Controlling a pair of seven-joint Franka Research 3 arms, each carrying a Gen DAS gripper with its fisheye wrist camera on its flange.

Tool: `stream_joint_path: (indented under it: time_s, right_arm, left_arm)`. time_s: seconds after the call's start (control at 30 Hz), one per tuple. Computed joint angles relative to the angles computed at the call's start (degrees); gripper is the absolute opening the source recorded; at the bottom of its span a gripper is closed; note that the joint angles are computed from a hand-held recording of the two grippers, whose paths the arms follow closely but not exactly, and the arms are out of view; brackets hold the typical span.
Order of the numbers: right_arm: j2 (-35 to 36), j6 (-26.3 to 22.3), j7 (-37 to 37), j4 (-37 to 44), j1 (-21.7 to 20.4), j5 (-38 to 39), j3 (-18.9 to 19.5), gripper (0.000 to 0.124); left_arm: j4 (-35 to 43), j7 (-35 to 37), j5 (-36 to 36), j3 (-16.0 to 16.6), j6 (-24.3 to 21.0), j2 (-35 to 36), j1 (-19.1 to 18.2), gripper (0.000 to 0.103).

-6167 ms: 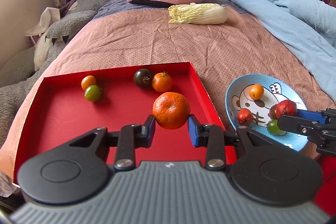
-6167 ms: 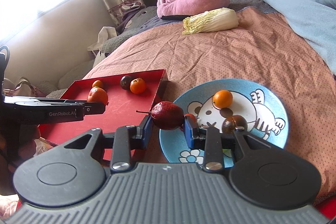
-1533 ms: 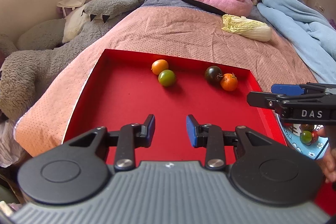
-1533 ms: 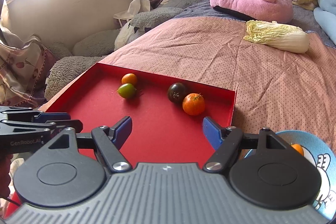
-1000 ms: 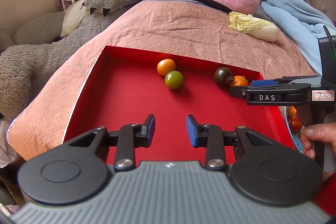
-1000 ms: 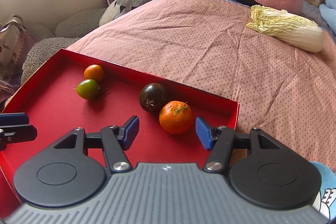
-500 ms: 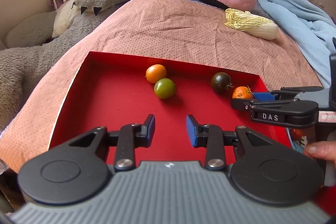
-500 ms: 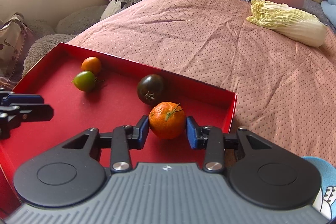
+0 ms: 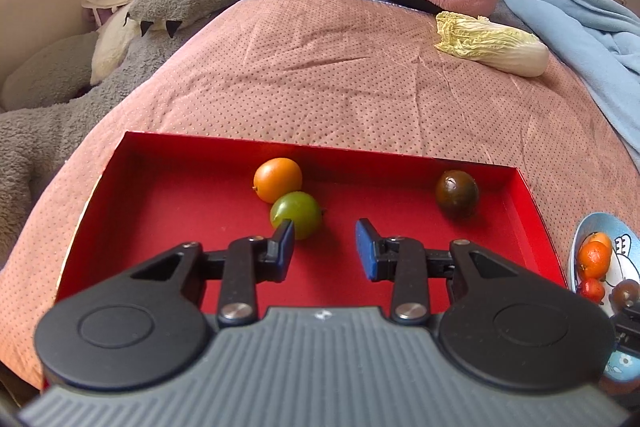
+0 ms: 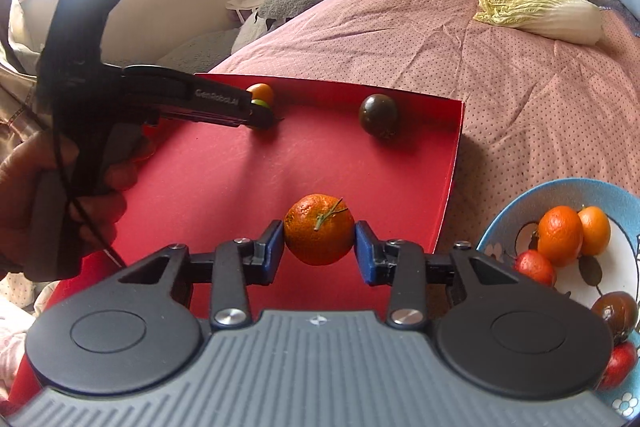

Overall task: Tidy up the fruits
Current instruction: 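Grasp the stemmed tangerine with the right gripper while the left grasps the green tomato, then carry the tangerine and green tomato toward the blue plate with both grippers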

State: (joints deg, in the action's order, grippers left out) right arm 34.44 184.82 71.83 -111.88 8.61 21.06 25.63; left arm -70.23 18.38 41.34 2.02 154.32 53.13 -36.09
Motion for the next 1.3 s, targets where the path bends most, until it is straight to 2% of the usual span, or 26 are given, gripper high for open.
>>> stream_joint_path:
  time_s: [0.33, 0.43, 0.67, 0.9, 1.3]
  right_arm:
    - [-1.59, 3.02, 1.27, -3.38, -4.97, -1.60, 4.98, 0.044]
    - [-1.26, 3.18, 2.32, -3.61, -5.96, -2.71, 5.69, 0.044]
    - [-1.53, 3.86, 4.32, -4.21, -7.01, -4.74, 6.00, 0.044]
    - [-2.72, 4.34, 6.50, -5.79, -7.18, -6.44, 5.84, 0.044]
    - [-4.52, 5.36, 8.84, -7.61, -7.53, -9.50, 6.36, 0.044]
  left_arm:
    - [-1.93, -3.40, -0.36, 0.21, -0.37, -1.21, 0.03, 0.037]
    - [-0.86, -2.35, -1.90, -1.14, -1.81, -0.35, 0.98, 0.037]
    - [3.26, -1.74, -3.42, -1.12, -3.48, 2.35, 1.16, 0.035]
    - [3.71, -2.67, -3.22, -0.27, -4.00, 2.65, 0.36, 0.033]
    - [-3.61, -6.00, 0.61, -0.02, -3.11, -2.70, -1.25, 0.032]
